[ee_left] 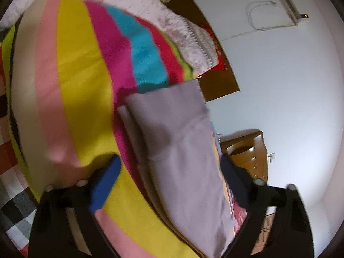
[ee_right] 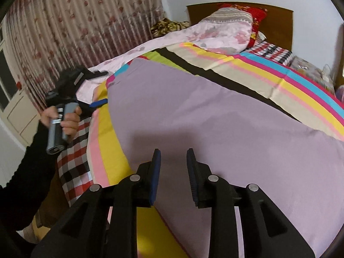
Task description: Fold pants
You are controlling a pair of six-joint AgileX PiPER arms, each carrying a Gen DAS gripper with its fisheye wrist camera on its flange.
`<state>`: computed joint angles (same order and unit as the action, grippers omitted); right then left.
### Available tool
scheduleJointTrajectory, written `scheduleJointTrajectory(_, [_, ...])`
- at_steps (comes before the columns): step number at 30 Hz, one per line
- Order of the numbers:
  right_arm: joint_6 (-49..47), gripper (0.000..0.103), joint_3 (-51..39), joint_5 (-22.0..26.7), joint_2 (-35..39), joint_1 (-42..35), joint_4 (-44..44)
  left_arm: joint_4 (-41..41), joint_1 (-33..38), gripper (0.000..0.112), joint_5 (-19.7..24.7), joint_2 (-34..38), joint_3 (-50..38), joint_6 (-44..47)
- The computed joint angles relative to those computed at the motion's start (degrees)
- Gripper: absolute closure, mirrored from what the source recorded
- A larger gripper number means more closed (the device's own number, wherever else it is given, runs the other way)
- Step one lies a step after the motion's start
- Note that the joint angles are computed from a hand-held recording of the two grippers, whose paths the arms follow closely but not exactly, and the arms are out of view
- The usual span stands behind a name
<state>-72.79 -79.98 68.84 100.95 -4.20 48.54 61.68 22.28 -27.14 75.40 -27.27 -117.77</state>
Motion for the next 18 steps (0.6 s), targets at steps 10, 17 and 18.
scheduleJointTrajectory(10, [0.9,0.074,-2.4,0.5,2.3,-0.7,0.4,-11.1,2.1,0.071,-4.4,6.4,-0.9,12.3])
scheduleJointTrajectory(17, [7.2,0.045,-5.7,-1.3,5.0,-0.6,-3.6,-13.8,1.9,0.093,-3.1,6.7,-0.8,17.1])
scheduleJointTrajectory(18, [8.8,0.043,-6.2,-2.0,5.6,0.1,-5.8,-13.3,1.9,0.094,-2.9,6.5,-0.9,16.6])
